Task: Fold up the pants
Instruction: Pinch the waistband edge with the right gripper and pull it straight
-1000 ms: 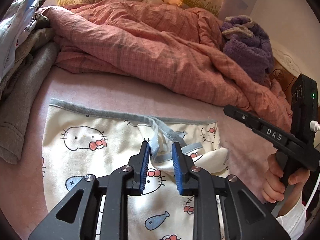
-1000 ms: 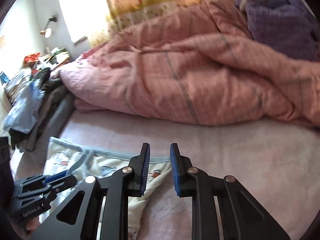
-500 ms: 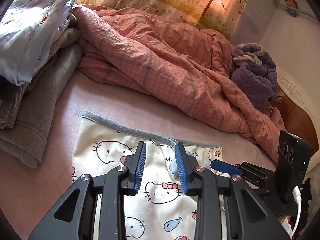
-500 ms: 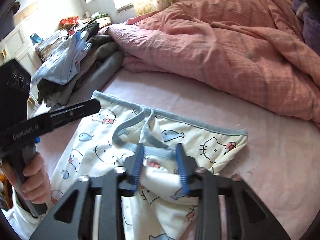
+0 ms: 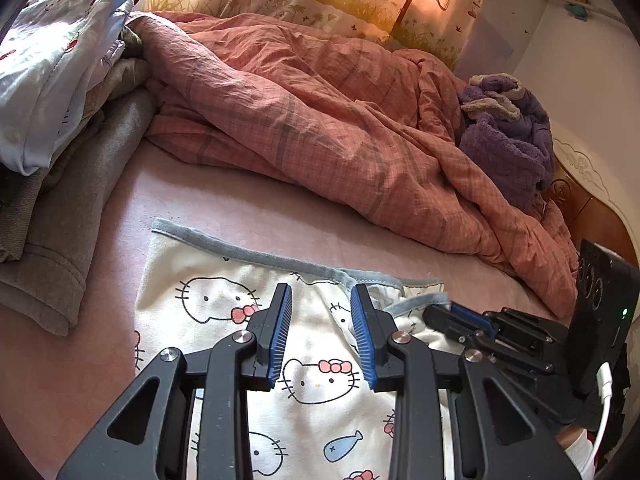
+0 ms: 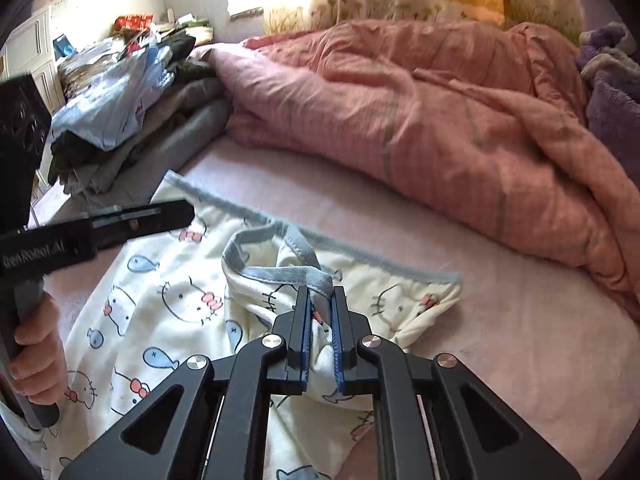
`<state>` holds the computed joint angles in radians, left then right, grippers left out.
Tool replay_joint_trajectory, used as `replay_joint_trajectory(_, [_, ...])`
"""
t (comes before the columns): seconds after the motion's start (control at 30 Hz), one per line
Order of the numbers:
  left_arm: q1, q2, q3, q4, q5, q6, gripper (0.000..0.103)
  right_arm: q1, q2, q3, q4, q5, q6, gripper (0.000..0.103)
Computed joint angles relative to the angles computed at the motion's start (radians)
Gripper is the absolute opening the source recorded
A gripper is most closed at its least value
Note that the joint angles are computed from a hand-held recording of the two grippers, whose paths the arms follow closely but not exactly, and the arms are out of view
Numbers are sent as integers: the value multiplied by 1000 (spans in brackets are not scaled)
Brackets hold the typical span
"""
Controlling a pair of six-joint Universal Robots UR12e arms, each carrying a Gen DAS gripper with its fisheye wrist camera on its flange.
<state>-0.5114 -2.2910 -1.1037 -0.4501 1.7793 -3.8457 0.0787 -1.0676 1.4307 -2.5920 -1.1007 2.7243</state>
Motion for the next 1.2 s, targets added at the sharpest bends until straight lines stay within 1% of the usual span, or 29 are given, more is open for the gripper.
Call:
replay_joint_trajectory(0.07, [-2,-3,8,-18,5,6,32,-7,4,-9,-25,-6,46,9])
replay_joint_trajectory(0.1, [-3,-7,19,-43,13,10,32,-11,6,-13,-32,-9,62,9])
replay_joint_trajectory(0.17, [-8,-15,41,-102,40,17,32,-16,15,-27,-59,-41,113,9])
replay_joint_trajectory(0.23, [-14,-31,83,-212,75,20,32,-19,26,-44,-65,-73,151,9])
replay_joint_trajectory(0.3, [-23,-55,136,-338,136,23,32,-21,40,-66,-53,-98,180,9])
replay_joint_trajectory(0.33, [-25,-64,152,-371,151,22,32,-21,47,-74,-44,-115,190,9])
replay_joint_trajectory(0.4, [-25,-71,166,-399,153,28,32,-17,59,-82,-50,-161,210,9])
replay_joint_trajectory(0.47, [-26,-70,163,-399,160,35,32,-13,76,-96,-29,-204,223,9])
replay_joint_trajectory(0.57, [-26,-69,159,-395,159,37,32,-12,98,-118,37,-227,239,9])
replay_joint_trajectory(0.6, [-26,-69,159,-393,158,36,32,-15,100,-121,45,-220,250,9])
replay_joint_trajectory(0.63, [-26,-68,157,-387,154,35,32,-22,97,-115,26,-196,267,9])
replay_joint_trajectory(0.7, [-24,-63,146,-363,138,31,32,-35,83,-89,-48,-146,304,9])
replay_joint_trajectory(0.77, [-19,-56,130,-333,114,26,32,-46,68,-73,-90,-83,321,9])
replay_joint_trajectory(0.83, [-16,-51,119,-311,97,19,32,-53,56,-63,-94,-13,312,9])
replay_joint_trajectory(0.9, [-12,-44,106,-293,73,14,32,-51,50,-69,-42,43,271,9])
replay_joint_trajectory(0.93, [-11,-46,111,-299,70,10,32,-44,52,-78,3,40,247,9])
replay_joint_trajectory(0.97, [-13,-49,118,-312,81,11,32,-32,54,-88,39,1,232,9])
replay_joint_trajectory(1.03, [-16,-52,126,-328,96,14,32,-2,65,-104,87,-132,219,9])
replay_joint_trajectory(1.07, [-16,-53,127,-331,94,15,32,8,73,-111,99,-184,229,9])
replay_joint_trajectory(1.1, [-16,-53,128,-333,95,16,32,9,80,-115,108,-195,254,9])
replay_joint_trajectory(1.13, [-16,-53,129,-334,97,16,32,4,81,-109,94,-178,278,9])
replay_joint_trajectory(1.17, [-16,-54,130,-336,99,16,32,2,81,-107,84,-170,292,9])
replay_joint_trajectory(1.2, [-16,-55,131,-339,101,16,32,3,81,-109,81,-178,295,9])
